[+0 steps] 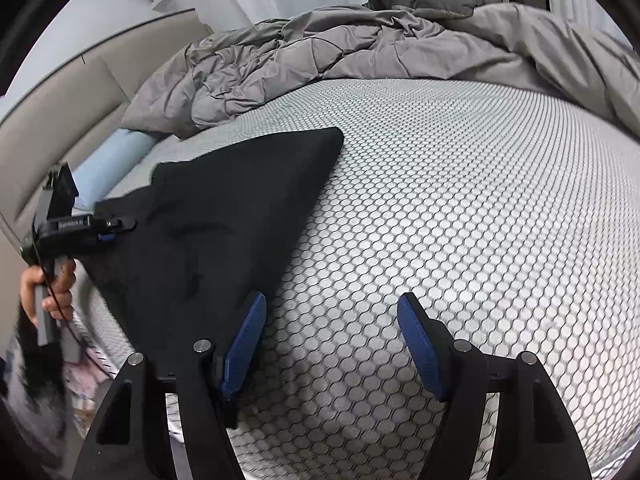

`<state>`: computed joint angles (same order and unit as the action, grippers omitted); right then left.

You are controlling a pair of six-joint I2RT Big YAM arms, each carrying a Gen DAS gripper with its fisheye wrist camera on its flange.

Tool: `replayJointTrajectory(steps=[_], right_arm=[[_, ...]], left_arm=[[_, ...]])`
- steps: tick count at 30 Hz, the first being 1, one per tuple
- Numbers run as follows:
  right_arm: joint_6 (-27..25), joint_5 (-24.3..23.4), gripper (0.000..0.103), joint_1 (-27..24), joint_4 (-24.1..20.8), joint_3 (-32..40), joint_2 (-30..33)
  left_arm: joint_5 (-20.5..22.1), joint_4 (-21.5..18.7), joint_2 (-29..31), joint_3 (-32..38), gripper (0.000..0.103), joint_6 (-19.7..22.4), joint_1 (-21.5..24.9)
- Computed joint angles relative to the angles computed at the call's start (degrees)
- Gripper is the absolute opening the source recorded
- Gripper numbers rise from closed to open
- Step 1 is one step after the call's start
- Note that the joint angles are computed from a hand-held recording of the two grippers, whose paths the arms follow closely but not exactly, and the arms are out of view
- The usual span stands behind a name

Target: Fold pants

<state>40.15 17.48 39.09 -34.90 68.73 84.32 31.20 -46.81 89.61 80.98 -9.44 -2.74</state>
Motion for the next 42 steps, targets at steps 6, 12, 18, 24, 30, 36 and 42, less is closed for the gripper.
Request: replayJointTrajectory(steps=[6,12,18,24,30,36,42], right_arm=[[4.79,-7.75,0.064,-0.72,9.30,-5.98,-4.49],[6.65,-15.99,0.012,-0.61,10.70,-4.94,0.06],[4.03,-14.37,0.012,2.46,8.61,-6.60,-2.53],[4.70,-9.01,0.045,1.49,11.45,-5.37,-3.81],[1.51,-16.23,0.047,-3.02,5.37,4.72,5.47],[-3.67,-19.20,0.042,-5.99,1.10,11.39,11.76],[-5.82,-21.06,0.030,-11.02,-2.98,23.36,20.92]], left_arm=[[-4.71,1.54,-6.59,-2.94,0.063,2.03,-3.21],[-8.00,0.24,-8.80,-4.47,0.064,4.08,-7.06],[-7.75,1.92,-11.52,-7.91,0.064,3.25,-8.08],[-9.54,4.24,-11.25,-7.79,0.072,6.16,-19.13],[-19.63,1.74,-5.72,-5.66,0.073,11.38,-28.95],[-19.39,3.77,-6.94,-8.46,0.074,13.83,-29.69],[-17.17,3.62,-6.86,-8.82,0.074,14.78,-28.39]])
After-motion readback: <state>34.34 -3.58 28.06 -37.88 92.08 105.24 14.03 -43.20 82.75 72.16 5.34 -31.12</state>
